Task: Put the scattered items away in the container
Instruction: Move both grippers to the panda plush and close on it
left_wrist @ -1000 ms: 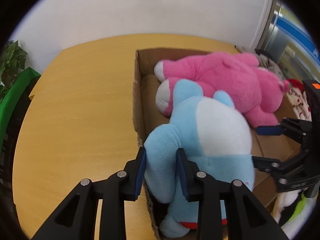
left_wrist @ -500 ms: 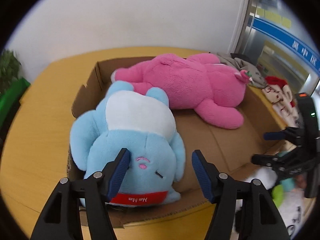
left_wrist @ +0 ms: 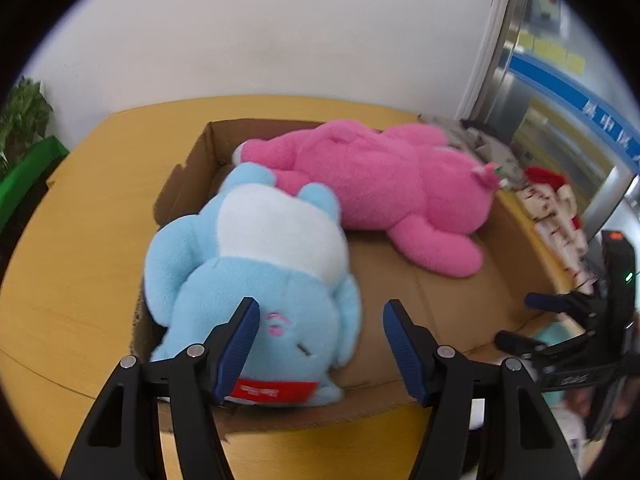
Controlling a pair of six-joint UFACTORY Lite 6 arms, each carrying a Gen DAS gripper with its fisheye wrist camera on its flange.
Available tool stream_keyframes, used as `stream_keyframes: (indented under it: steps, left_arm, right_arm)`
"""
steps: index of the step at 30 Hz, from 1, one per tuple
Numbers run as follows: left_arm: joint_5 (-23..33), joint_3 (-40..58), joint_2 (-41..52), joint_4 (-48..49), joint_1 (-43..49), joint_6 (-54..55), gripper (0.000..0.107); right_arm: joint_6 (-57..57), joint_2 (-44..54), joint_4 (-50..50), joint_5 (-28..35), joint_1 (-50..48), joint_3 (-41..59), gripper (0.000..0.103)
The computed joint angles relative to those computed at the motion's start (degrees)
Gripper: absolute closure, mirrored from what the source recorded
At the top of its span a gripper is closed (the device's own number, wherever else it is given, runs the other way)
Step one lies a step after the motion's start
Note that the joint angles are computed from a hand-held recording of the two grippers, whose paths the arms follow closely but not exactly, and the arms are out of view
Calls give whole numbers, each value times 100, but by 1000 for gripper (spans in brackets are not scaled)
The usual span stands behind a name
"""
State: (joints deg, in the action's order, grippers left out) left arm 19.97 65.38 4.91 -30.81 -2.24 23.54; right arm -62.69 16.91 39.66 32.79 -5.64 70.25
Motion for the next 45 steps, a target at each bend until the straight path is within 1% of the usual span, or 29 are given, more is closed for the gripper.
stream_keyframes:
  steps: [1, 2, 3, 4, 5, 6, 8, 9, 12, 14, 16, 21, 23, 24, 26, 27, 29, 33, 35, 37, 40, 41, 42, 45]
  left_arm:
    - [-33, -160, -255, 32, -89, -54, 43]
    - [-86, -333, -535, 303, -216, -326, 42]
    - [-143, -535, -856, 625, -375, -663, 42]
    - [-152, -693, -1114, 707, -471, -761, 41]
    - [-149, -855, -1359, 652, -555, -765, 37]
    - [-133, -1068, -1648, 388, -609, -600, 34]
    - [-45, -1448, -2117, -324, -644, -102, 31]
    - [33, -1654, -2338, -742, -640, 187, 31]
    - [132, -2156, -2743, -1373, -696, 539, 31]
    - [243, -2445, -2854, -1865, -719, 937, 31]
    - [417, -2736, -2915, -2452, -642, 1504, 31]
    - [953, -3308, -2725, -3787, -372, 2725, 31]
    - [1226, -3493, -2553, -4353, -273, 3233, 31]
    - [1450, -3571, -2398, -4695, -193, 3590, 31]
    - [1983, -3651, -2058, -5216, 8, 4208, 28]
    - [2269, -3649, -1843, -5368, 124, 4425, 27]
    - [2544, -3645, -1571, -5464, 188, 4574, 25]
    - [2752, -3731, -1412, -5579, 216, 4796, 24]
    - [2830, -3785, -1459, -5552, 257, 4814, 24]
    - [2867, -3830, -1600, -5440, 271, 4788, 28]
    - [2822, -3949, -1867, -5266, 345, 4640, 30]
    - [2842, -3982, -1899, -5249, 399, 4613, 30]
    - [2844, -3996, -1886, -5250, 430, 4612, 32]
    - [2707, -3974, -1833, -5280, 369, 4529, 37]
  right_arm:
    - [-279, -320, 203, -224, 0, -287, 3]
    - [-734, -694, 585, -348, -40, -614, 2]
    - [-1148, -971, 961, -358, -99, -829, 2]
    - [-1538, -1329, 1328, -320, -194, -1091, 1]
    - [-1786, -1611, 1573, -273, -277, -1292, 1]
    - [-1922, -1871, 1723, -195, -367, -1450, 1]
    - [-1983, -2192, 1837, -28, -496, -1628, 1]
    - [-1961, -2292, 1834, 129, -587, -1657, 1]
    - [-1974, -2490, 1786, 433, -787, -1763, 1]
    - [-2117, -2663, 1788, 743, -997, -1869, 1]
    - [-2258, -2832, 1744, 1045, -1196, -1980, 1]
    - [-2859, -3007, 1472, 2166, -1762, -2379, 1]
    - [-2953, -3092, 1338, 2262, -1826, -2656, 1]
    - [-2975, -3136, 1310, 2303, -1863, -2808, 1]
    - [-3012, -3045, 1244, 2668, -1969, -2907, 1]
    - [-3063, -3042, 1204, 2748, -1962, -2981, 1]
    - [-3144, -3177, 1104, 2755, -1854, -3234, 1]
    - [-3284, -3651, 1051, 2641, -1685, -3780, 0]
    - [-3381, -3811, 1025, 2689, -1710, -3898, 0]
    - [-3410, -3914, 994, 2790, -1778, -3976, 0]
    - [-3420, -4216, 918, 2855, -1770, -4191, 0]
    - [-3420, -4369, 903, 2823, -1722, -4307, 0]
    - [-3403, -4528, 900, 2735, -1640, -4418, 0]
    - [-3333, -5039, 962, 2219, -1272, -4804, 0]
